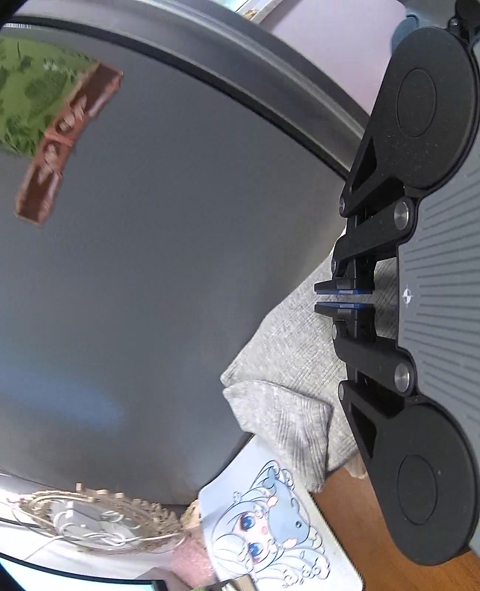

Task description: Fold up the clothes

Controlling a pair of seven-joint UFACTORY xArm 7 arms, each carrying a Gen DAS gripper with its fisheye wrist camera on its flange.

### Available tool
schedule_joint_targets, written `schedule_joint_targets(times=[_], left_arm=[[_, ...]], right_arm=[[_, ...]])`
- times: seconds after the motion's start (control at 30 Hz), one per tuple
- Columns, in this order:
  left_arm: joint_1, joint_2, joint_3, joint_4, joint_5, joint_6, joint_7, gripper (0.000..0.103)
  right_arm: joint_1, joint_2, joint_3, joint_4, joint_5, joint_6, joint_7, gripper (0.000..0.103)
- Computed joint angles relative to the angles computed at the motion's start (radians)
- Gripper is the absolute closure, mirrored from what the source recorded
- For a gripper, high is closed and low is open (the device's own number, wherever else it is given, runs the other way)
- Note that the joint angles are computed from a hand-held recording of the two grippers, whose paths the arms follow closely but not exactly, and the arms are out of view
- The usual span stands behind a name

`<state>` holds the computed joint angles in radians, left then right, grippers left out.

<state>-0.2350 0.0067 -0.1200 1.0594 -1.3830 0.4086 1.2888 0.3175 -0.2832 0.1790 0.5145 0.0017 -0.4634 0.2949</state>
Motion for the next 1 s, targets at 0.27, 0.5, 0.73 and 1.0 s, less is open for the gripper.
schedule_joint_targets(times=[0.27, 0.5, 0.73, 1.0], left_arm=[[0.018, -0.016, 0.028, -0.045, 0.004, 0.033, -0.037, 0.101], [0.035, 0.016, 0.017, -0.017, -0.049, 0.041, -0.012, 0.101], [0.021, 0.071, -0.008, 0.082, -0.033, 0.008, -0.048, 0.101], [0.034, 0.223, -0.062, 0.227, 0.125, -0.091, -0.203, 0.100]], right_arm=[[-0.010, 0.153, 0.056, 0.131, 0.066, 0.029, -0.082, 0.089], [0.024, 0.088, 0.078, 0.019, 0.214, -0.027, -0.184, 0.088], [-0.027, 0.025, 0.083, 0.009, 0.158, -0.004, -0.109, 0.088], [-0.080, 0.203, 0.157, 0.189, 0.404, 0.041, -0.330, 0.089]])
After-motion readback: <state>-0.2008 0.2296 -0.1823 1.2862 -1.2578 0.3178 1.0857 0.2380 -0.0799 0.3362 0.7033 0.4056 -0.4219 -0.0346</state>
